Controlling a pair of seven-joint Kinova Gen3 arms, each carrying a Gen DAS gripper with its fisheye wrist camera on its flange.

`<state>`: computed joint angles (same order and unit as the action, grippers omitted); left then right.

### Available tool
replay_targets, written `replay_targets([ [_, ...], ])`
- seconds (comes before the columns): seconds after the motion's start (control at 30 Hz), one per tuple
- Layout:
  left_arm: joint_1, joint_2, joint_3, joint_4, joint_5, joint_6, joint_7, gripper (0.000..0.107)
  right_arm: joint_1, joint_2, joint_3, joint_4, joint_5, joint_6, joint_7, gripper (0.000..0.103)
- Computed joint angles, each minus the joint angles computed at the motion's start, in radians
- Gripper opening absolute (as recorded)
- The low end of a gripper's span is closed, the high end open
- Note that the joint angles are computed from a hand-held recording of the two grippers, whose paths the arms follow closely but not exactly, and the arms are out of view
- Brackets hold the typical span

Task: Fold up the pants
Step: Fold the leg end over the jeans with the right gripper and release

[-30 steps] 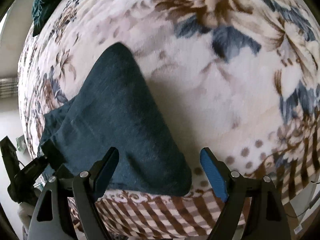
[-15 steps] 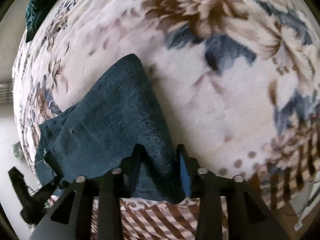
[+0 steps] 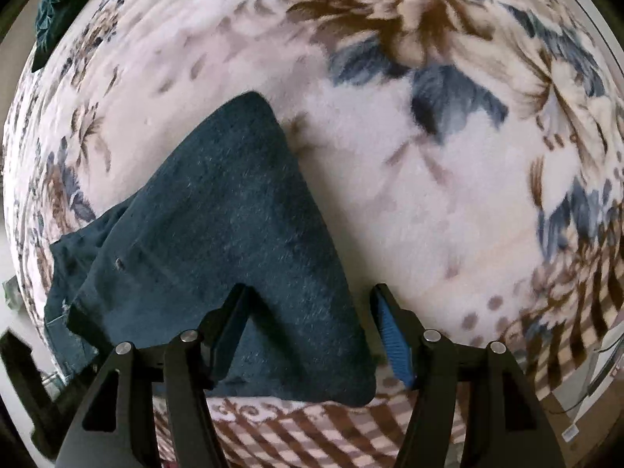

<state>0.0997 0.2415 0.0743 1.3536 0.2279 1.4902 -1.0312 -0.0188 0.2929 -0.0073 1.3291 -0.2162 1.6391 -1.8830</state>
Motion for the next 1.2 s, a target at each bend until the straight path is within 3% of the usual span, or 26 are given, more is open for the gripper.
replay_targets([
  [0.2,-0.015,-0.045,-0.005,0.032,0.007,0.015,-0.036,0.036,-0.036,0.048,-0.009,-0.058,0.053,0.019,0.004,0.066],
  [0.3,-0.024,-0.084,-0.022,0.024,0.013,-0.006,-0.006,0.036,-0.039,0.068,-0.013,-0.111,0.023,0.069,-0.016,0.068],
  [0.37,-0.06,-0.135,-0.039,0.046,0.027,-0.04,-0.006,0.054,-0.061,0.068,-0.019,-0.158,0.032,0.11,-0.033,0.073],
  [0.4,-0.078,-0.163,-0.05,0.06,0.036,-0.054,-0.001,0.09,-0.081,0.056,-0.024,-0.176,0.052,0.122,-0.039,0.083],
  [0.43,-0.101,-0.191,-0.067,0.076,0.047,-0.063,0.01,0.103,-0.11,0.044,-0.032,-0.196,0.073,0.131,-0.046,0.087],
  [0.6,-0.208,-0.313,-0.137,0.191,0.041,-0.109,0.173,0.103,-0.241,0.071,-0.077,-0.303,0.077,0.195,-0.099,0.087],
  [0.7,-0.314,-0.411,-0.148,0.285,-0.023,-0.154,0.287,0.103,-0.312,0.121,-0.096,-0.346,0.054,0.203,-0.144,0.087],
  [0.77,-0.336,-0.438,-0.206,0.346,-0.042,-0.196,0.333,0.103,-0.357,0.154,-0.105,-0.365,0.042,0.182,-0.177,0.087],
  [0.83,-0.37,-0.441,-0.241,0.396,-0.041,-0.245,0.349,0.091,-0.401,0.193,-0.107,-0.402,0.048,0.177,-0.206,0.087],
  [0.93,-0.409,-0.408,-0.284,0.461,0.007,-0.325,0.286,0.073,-0.459,0.276,-0.108,-0.51,0.05,0.206,-0.25,0.087],
  [1.07,-0.456,-0.389,-0.317,0.526,0.102,-0.403,0.186,0.065,-0.51,0.357,-0.11,-0.65,0.05,0.266,-0.265,0.087],
  [1.13,-0.464,-0.404,-0.304,0.535,0.099,-0.434,0.167,0.042,-0.536,0.39,-0.106,-0.719,0.058,0.296,-0.264,0.087],
  [1.2,-0.459,-0.423,-0.276,0.515,0.064,-0.435,0.168,0.03,-0.561,0.415,-0.099,-0.773,0.069,0.326,-0.262,0.087],
])
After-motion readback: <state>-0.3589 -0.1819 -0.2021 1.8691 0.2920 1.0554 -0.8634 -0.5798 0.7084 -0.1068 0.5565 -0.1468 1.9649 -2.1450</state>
